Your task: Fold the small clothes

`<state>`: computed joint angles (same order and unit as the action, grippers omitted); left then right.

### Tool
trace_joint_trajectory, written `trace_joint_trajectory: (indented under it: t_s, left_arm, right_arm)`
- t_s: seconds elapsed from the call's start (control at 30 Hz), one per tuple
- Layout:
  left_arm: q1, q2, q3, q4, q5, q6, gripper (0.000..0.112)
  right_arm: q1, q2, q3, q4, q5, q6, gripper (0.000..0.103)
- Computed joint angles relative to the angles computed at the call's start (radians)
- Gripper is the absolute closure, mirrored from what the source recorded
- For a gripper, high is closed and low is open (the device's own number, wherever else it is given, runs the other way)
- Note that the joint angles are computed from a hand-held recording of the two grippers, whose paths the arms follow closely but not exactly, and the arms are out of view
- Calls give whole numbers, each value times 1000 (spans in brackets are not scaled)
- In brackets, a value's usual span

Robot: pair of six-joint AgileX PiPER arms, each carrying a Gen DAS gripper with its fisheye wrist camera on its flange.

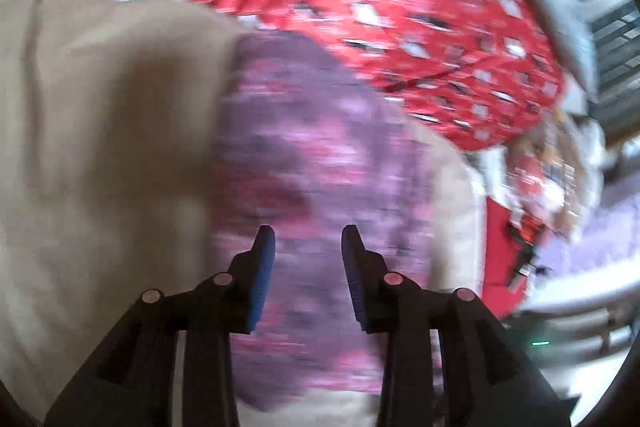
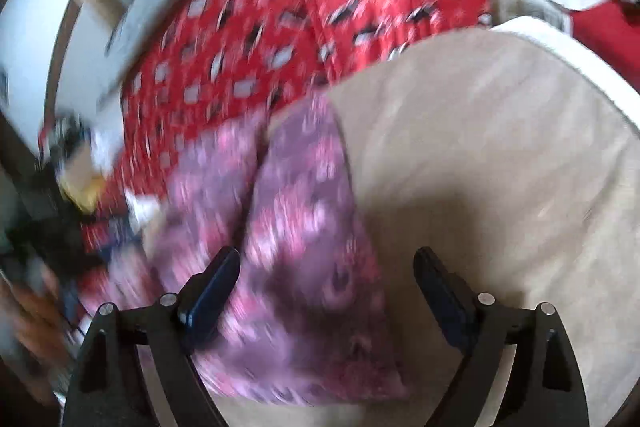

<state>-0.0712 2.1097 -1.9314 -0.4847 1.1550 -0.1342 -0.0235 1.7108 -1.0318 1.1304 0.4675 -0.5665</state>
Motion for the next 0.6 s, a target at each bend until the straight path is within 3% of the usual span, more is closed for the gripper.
trace_joint_trajectory:
  t_s: [0.07, 0.23, 0.33, 0.4, 0.5, 0.6]
  left_arm:
    - [27, 5, 58, -35, -8, 19, 80]
    - [53, -24, 218, -125, -82, 96, 71]
    - [53, -28, 205, -133, -62, 100, 71]
    - [56, -48, 207, -135, -60, 123, 71]
    - [26, -77, 208, -62, -86, 135, 71]
    - [-40, -56, 206, 12, -95, 108, 63]
  right_arm:
    - [5, 45, -95, -18, 79, 28, 12]
    - [144, 268, -495, -389, 279, 356, 15]
    - [223, 346, -642, -564, 366, 425, 90]
    - [227, 278, -592, -571, 302, 377, 91]
    - [140, 182, -466, -409, 234, 259, 94]
    - [84, 160, -375, -490, 210, 321, 96]
